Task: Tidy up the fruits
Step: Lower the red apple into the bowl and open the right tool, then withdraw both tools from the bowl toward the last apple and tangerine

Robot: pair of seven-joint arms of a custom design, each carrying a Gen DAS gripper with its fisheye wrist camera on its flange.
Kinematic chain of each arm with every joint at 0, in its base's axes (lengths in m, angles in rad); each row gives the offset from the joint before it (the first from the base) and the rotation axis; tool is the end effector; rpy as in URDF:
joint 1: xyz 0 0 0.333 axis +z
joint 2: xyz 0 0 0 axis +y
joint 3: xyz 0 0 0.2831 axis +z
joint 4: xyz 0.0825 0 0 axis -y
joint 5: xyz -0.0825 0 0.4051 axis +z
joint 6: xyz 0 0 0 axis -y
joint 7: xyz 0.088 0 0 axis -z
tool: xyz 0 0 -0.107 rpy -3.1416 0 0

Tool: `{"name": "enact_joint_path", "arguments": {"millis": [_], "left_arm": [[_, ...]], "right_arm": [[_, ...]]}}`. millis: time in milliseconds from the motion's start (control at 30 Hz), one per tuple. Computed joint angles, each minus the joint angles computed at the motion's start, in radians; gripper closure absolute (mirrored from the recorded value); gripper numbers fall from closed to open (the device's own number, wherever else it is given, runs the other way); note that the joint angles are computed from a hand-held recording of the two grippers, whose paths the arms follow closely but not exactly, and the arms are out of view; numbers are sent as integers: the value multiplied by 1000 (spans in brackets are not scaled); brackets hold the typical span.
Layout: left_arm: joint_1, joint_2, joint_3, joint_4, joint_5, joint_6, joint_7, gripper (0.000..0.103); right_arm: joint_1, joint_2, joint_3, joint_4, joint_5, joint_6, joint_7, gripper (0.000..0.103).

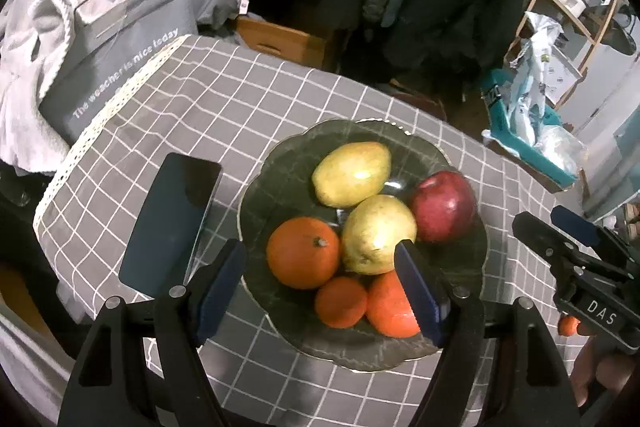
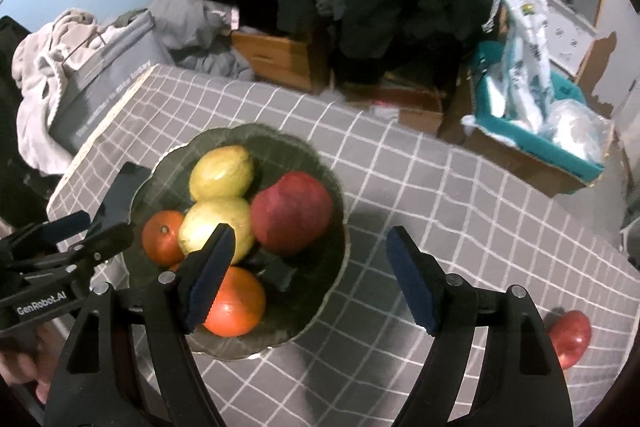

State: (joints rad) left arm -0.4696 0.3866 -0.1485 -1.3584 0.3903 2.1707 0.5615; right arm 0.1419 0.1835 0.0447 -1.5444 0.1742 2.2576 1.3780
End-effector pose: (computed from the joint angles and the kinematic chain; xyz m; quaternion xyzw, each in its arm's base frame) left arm 0.6060 -0.3906 0.5186 -0.7663 0.5872 -0.2145 0.1480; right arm 0.6637 0.1276 0.5671 -0.7748 0.5699 -0.1263 0.2428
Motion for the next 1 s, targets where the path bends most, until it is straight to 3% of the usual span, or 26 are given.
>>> {"name": "enact_joint_path", "arguments": {"millis": [133, 267, 467, 1000], "left_arm": [[-10, 12, -2, 29, 9, 4, 12, 24], [-28, 28, 0, 68, 23, 1, 22, 17], [-58, 65, 3, 146, 34, -8, 47, 17], [-191, 282, 46, 529, 61, -116, 184, 16]], "right_arm": [[-5, -32, -10, -25, -18, 22, 15, 24], [-14, -69, -22, -51, -28, 41, 30, 24], [-30, -131, -42, -94, -32, 69, 45, 22], [-68, -293, -96, -228, -107, 125, 83, 17]]}}
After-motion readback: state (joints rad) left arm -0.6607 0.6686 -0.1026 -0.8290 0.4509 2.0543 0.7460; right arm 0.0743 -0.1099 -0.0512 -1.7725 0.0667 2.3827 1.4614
